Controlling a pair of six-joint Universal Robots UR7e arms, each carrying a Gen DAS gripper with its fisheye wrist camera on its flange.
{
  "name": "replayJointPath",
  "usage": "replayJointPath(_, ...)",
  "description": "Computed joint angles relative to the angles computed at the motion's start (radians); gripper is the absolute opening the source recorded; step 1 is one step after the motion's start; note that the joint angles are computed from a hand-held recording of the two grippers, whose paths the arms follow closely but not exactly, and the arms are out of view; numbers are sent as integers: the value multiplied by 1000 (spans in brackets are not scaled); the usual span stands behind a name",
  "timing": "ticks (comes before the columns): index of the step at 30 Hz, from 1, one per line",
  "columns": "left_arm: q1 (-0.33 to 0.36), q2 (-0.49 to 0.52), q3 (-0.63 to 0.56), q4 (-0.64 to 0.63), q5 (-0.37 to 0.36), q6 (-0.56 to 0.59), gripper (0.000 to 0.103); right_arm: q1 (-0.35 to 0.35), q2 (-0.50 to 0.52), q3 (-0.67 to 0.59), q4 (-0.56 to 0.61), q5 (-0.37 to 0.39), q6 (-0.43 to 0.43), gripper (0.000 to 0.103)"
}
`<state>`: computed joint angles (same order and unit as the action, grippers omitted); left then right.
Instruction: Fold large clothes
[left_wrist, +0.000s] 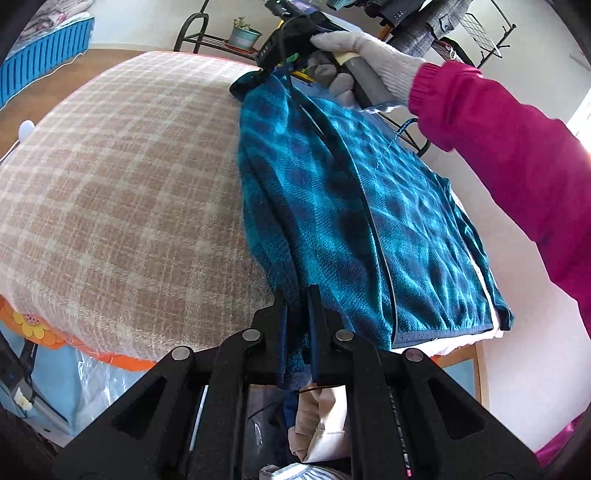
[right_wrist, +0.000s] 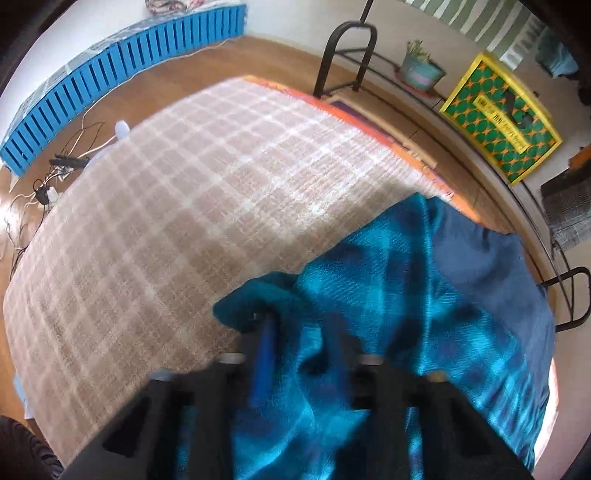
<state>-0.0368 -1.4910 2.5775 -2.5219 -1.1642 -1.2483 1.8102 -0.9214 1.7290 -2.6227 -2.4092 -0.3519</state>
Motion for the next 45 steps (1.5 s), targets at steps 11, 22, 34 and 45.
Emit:
replayJointPath(11, -29, -30, 18, 42, 15, -96, 6, -116, -62, -11, 3, 355, 255, 17)
replayJointPath(22, -45, -31, -9, 53, 35, -69, 6, -141, -334, 309, -82, 383, 210, 33)
replayJointPath(34, -82, 68, -98, 85, 81, -24, 6, -83, -342, 330, -70, 371, 232, 60)
replayJointPath(45, -97, 114, -129, 135, 87, -24, 6, 38, -48, 168, -79, -17, 176, 61)
